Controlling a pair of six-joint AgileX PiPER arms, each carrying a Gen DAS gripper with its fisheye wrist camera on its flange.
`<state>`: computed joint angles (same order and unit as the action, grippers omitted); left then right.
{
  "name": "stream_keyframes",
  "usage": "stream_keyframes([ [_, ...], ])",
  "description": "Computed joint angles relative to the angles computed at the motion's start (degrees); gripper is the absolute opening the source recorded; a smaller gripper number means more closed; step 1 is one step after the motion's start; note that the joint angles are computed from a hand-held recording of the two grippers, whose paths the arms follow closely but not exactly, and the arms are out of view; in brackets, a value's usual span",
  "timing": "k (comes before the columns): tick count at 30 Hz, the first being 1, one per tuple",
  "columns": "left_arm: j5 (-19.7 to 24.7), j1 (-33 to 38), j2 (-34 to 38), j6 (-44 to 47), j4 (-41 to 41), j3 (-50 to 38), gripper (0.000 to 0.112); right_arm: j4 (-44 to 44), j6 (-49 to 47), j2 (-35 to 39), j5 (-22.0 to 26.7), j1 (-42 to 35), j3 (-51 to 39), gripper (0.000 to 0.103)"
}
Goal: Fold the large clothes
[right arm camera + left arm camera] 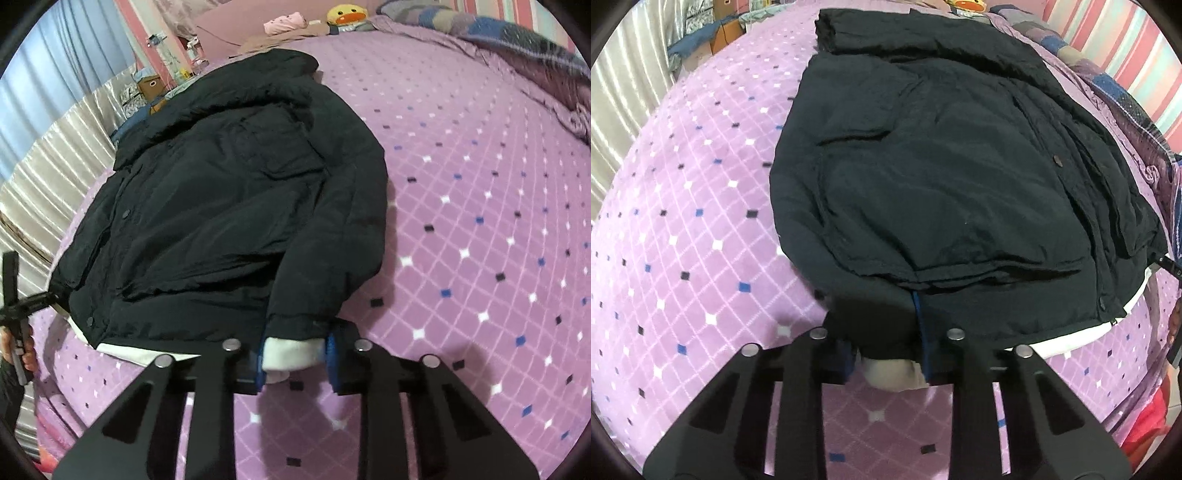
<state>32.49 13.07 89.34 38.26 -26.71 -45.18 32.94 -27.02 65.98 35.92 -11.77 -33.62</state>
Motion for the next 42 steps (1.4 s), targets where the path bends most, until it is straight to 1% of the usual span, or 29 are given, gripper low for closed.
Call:
stream_keyframes([
  [3,-0.8,-1.9,-1.3,-3.9,4.1,-0.2,0.020,-3.4,3.6,-0.4,-0.3,1.8,-1.3,0.020],
  [8,2.0,-2.2,-2.5,-5.2,4.9,-3.7,0.018,-4.6,5.7,-1.1,1.4,2.4,-4.8,0.019],
  [13,3.3,-5.1,-2.7,-9.6,7.5,-8.5,0.018,-6.9,10.0,1.6,1.2,5.9,-11.1,0.019],
  [18,5.2,-6.1,-0.4,-13.0,7.7,-15.0,0.018,-8.9,13.5,6.0,-0.4,8.1,-17.4,0.019],
  [22,6.5,-6.4,3.5,-16.8,8.6,-22.2,0.019,-9.1,15.6,11.0,-1.0,8.3,-24.4,0.018],
  [27,8.1,-7.6,9.2,-23.8,13.0,-32.6,0.019,-8.0,15.9,17.2,-1.2,7.7,-32.9,0.018],
  [29,8.8,-7.7,10.7,-25.6,13.5,-35.8,0.019,-7.6,16.4,19.6,-0.8,7.7,-36.5,0.018],
  [32,10.0,-8.3,13.6,-28.9,15.3,-42.7,0.019,-8.0,17.8,23.8,-0.7,8.1,-43.4,0.018],
  [37,13.8,-8.8,21.6,-33.8,18.0,-59.0,0.019,-11.4,23.1,32.8,0.6,9.0,-59.5,0.018],
  [38,15.1,-8.9,23.6,-34.7,18.6,-62.9,0.019,-12.9,24.6,34.9,1.5,9.3,-63.4,0.018],
  [39,16.9,-9.0,26.7,-36.0,19.4,-68.6,0.019,-14.3,26.1,38.2,2.5,9.7,-69.1,0.018],
  [40,19.5,-8.9,29.6,-36.8,19.7,-74.4,0.019,-15.4,27.4,41.3,4.0,9.9,-74.9,0.018],
  [41,20.1,-8.9,32.7,-37.8,19.9,-80.1,0.019,-16.7,28.9,44.5,4.6,10.3,-80.6,0.018],
  [42,21.6,-9.1,35.6,-39.0,20.8,-85.8,0.019,-17.8,30.3,47.5,6.8,10.5,-86.3,0.018],
])
